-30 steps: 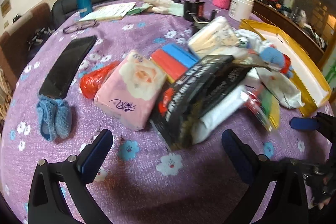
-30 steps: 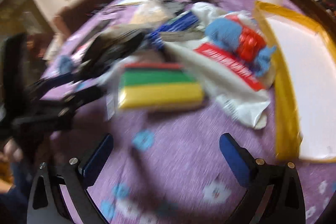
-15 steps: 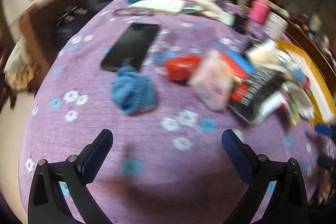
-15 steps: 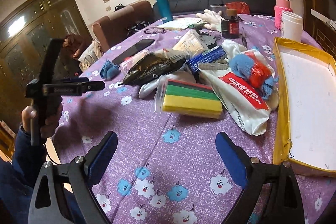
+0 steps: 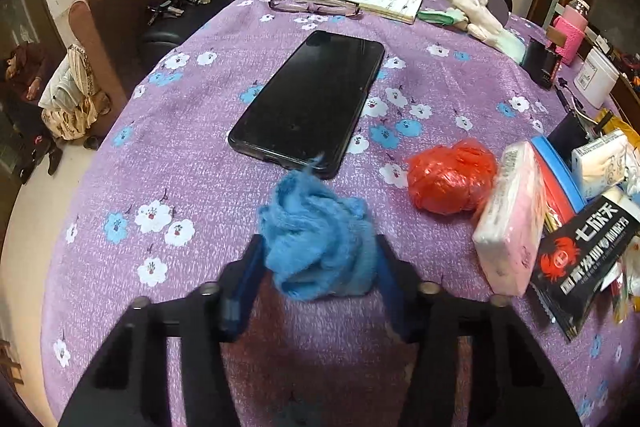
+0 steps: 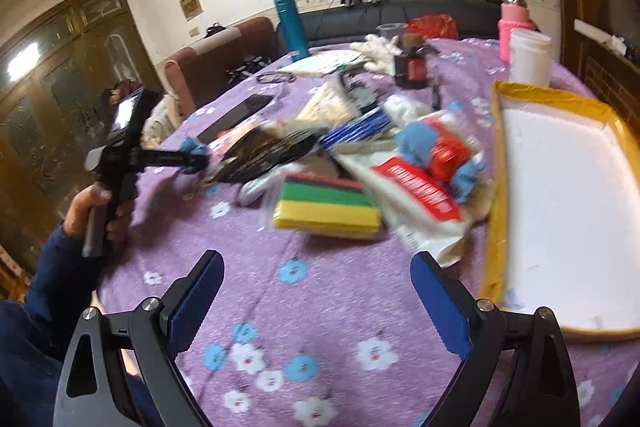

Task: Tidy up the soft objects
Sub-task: 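Carry the blue towel with the left gripper while the right gripper grasps the toothpaste tube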

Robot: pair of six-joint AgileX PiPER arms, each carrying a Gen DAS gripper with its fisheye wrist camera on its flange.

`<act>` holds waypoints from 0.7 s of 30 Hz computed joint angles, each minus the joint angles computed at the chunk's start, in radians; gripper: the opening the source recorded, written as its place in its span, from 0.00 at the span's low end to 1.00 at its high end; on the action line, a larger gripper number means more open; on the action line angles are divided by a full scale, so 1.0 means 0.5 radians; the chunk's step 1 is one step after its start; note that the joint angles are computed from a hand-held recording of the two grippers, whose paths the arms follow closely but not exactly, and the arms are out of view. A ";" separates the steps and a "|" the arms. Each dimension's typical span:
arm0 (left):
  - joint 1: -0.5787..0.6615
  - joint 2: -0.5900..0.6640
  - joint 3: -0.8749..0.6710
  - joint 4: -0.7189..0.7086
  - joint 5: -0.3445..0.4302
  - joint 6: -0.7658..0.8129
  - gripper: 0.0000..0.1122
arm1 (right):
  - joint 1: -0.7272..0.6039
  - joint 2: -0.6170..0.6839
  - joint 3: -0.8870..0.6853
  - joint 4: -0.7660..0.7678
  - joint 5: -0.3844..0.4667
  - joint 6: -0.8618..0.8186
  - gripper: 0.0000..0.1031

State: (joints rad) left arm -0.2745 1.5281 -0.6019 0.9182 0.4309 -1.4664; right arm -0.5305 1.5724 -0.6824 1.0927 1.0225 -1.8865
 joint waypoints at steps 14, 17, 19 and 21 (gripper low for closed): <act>-0.493 -0.352 0.219 0.051 -0.072 -0.241 0.39 | 0.557 0.312 -0.535 -0.435 -0.664 0.711 0.60; -0.556 -0.332 0.190 0.072 -0.076 -0.262 0.39 | 0.642 0.405 -0.612 -0.547 -0.720 0.856 0.60; -0.592 -0.312 0.176 0.108 -0.091 -0.297 0.39 | 0.676 0.382 -0.564 -0.526 -0.804 0.849 0.47; -0.631 -0.288 0.158 0.123 -0.089 -0.314 0.39 | 0.663 0.343 -0.520 -0.519 -0.786 0.859 0.43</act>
State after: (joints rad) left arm -0.5903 1.3840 -0.5231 0.9795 0.3864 -1.6232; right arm -0.1988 1.7437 -0.9423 0.8335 0.6296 -1.4569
